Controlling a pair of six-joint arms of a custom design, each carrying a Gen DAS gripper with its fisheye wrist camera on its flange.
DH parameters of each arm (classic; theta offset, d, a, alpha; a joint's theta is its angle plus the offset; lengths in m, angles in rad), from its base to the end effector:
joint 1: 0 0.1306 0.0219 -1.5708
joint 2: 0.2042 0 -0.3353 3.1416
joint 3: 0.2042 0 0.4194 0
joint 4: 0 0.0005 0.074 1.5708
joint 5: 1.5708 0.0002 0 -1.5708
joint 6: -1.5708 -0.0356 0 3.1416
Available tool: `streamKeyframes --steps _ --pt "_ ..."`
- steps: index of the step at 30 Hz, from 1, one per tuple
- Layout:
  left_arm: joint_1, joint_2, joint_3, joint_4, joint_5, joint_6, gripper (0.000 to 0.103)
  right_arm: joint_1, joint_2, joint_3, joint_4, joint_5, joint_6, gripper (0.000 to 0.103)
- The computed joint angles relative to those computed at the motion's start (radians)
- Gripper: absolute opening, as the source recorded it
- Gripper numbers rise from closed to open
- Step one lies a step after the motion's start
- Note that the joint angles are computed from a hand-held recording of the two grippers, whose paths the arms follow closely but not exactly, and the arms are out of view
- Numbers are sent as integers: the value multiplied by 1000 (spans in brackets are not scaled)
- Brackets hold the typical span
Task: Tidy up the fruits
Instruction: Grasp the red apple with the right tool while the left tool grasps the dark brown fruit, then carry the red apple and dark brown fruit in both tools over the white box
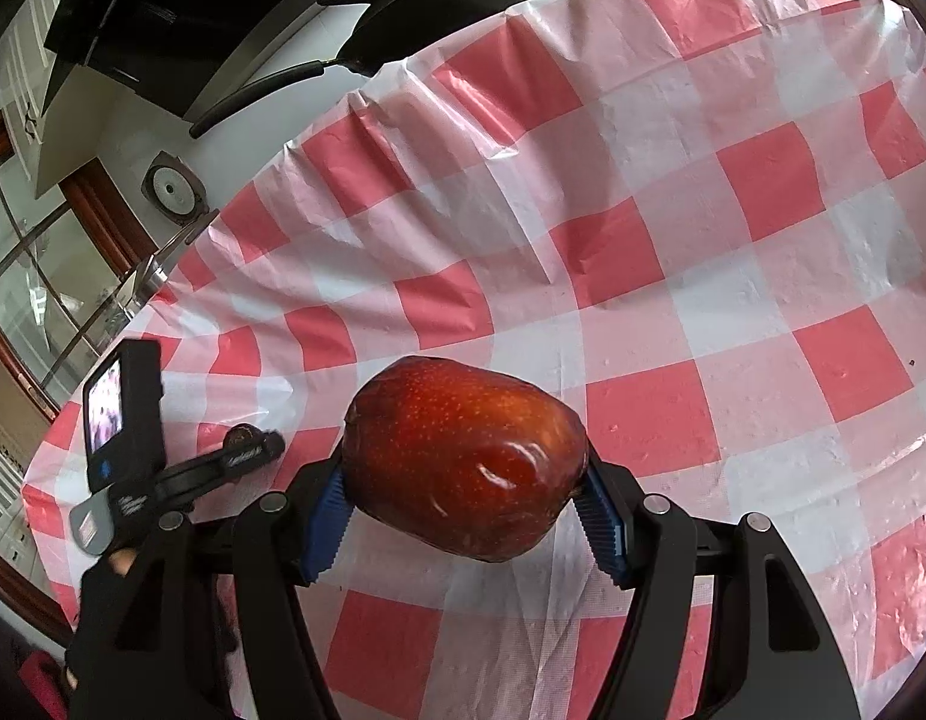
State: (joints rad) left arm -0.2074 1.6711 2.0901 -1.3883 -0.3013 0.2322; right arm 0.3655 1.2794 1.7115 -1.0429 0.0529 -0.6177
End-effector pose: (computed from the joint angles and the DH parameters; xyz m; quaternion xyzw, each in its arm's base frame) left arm 0.5564 -0.1068 0.5320 -0.0562 0.9437 0.0760 0.3171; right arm 0.4334 0.1633 0.5773 0.1236 0.8781 0.1972 0.4180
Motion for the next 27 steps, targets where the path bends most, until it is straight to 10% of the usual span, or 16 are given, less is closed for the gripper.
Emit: streamKeyframes --steps 3,14,27 --pt "4 6 7 13 12 -14 42 -1 3 3 -2 -5 3 65" --pt "-30 -237 -288 198 74 -65 42 -2 3 1 3 -6 2 65" --pt "-60 -279 -337 236 112 -67 42 -1 9 8 -6 -6 -6 65"
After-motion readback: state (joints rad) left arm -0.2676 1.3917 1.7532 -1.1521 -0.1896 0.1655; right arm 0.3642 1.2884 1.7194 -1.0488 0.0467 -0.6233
